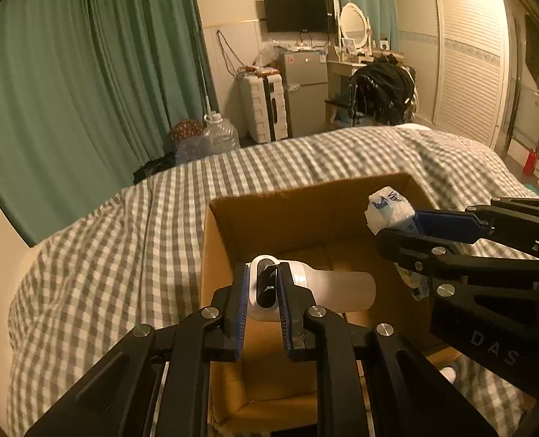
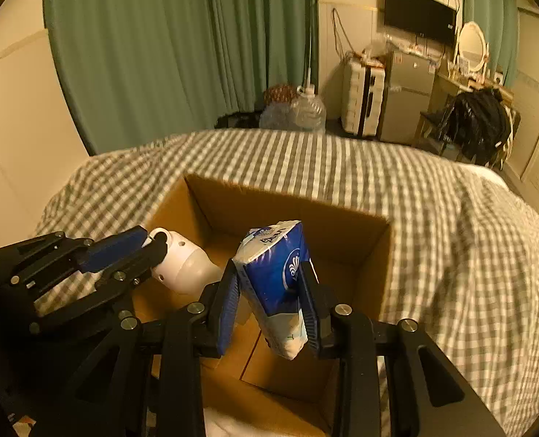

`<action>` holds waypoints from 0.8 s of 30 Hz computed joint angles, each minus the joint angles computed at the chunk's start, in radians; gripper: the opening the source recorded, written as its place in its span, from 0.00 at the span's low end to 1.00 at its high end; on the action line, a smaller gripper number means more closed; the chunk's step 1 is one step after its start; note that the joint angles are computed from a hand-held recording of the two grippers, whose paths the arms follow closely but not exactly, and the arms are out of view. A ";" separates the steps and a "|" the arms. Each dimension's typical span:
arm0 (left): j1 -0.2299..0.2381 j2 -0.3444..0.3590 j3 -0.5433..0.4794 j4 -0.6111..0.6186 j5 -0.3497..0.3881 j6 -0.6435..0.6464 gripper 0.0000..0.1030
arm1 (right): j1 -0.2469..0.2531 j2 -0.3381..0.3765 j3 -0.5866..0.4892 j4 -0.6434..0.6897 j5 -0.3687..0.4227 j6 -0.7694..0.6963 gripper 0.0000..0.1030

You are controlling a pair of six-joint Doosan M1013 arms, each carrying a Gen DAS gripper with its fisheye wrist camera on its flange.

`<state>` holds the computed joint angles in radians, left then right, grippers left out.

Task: Organize objects
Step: 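Carry the tissue pack and hair dryer over the box while both tools release them inside, then withdraw both open tools back to the remaining items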

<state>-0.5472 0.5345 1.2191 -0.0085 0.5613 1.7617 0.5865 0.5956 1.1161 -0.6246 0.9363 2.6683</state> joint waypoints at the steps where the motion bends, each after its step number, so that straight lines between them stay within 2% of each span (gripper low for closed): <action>1: 0.002 0.003 0.003 -0.007 -0.002 0.005 0.15 | -0.004 0.003 0.000 0.010 -0.005 -0.004 0.30; 4: 0.003 0.008 0.004 -0.011 0.000 0.006 0.15 | -0.008 0.001 0.012 0.023 -0.026 -0.001 0.32; 6: 0.003 0.008 0.004 -0.023 0.008 0.015 0.18 | -0.004 -0.005 0.019 0.008 -0.029 0.019 0.37; 8: 0.006 0.001 0.008 -0.065 0.016 0.050 0.24 | 0.002 -0.015 0.028 -0.027 -0.027 0.053 0.50; 9: 0.006 -0.008 0.016 -0.074 0.012 0.056 0.38 | 0.006 -0.021 0.031 -0.051 -0.025 0.078 0.61; 10: 0.006 -0.010 0.017 -0.075 0.007 0.054 0.59 | 0.010 -0.027 0.032 -0.079 -0.021 0.108 0.67; 12: 0.007 -0.027 0.034 -0.075 -0.017 0.044 0.69 | 0.021 -0.048 0.046 -0.127 -0.016 0.162 0.69; 15: 0.009 -0.055 0.053 -0.086 -0.025 0.054 0.79 | 0.036 -0.078 0.058 -0.181 0.010 0.209 0.76; 19: 0.017 -0.105 0.095 -0.058 -0.056 0.037 0.86 | 0.072 -0.117 0.079 -0.263 0.060 0.259 0.83; 24: 0.037 -0.169 0.155 -0.071 -0.088 0.040 0.90 | 0.127 -0.155 0.091 -0.332 0.128 0.292 0.87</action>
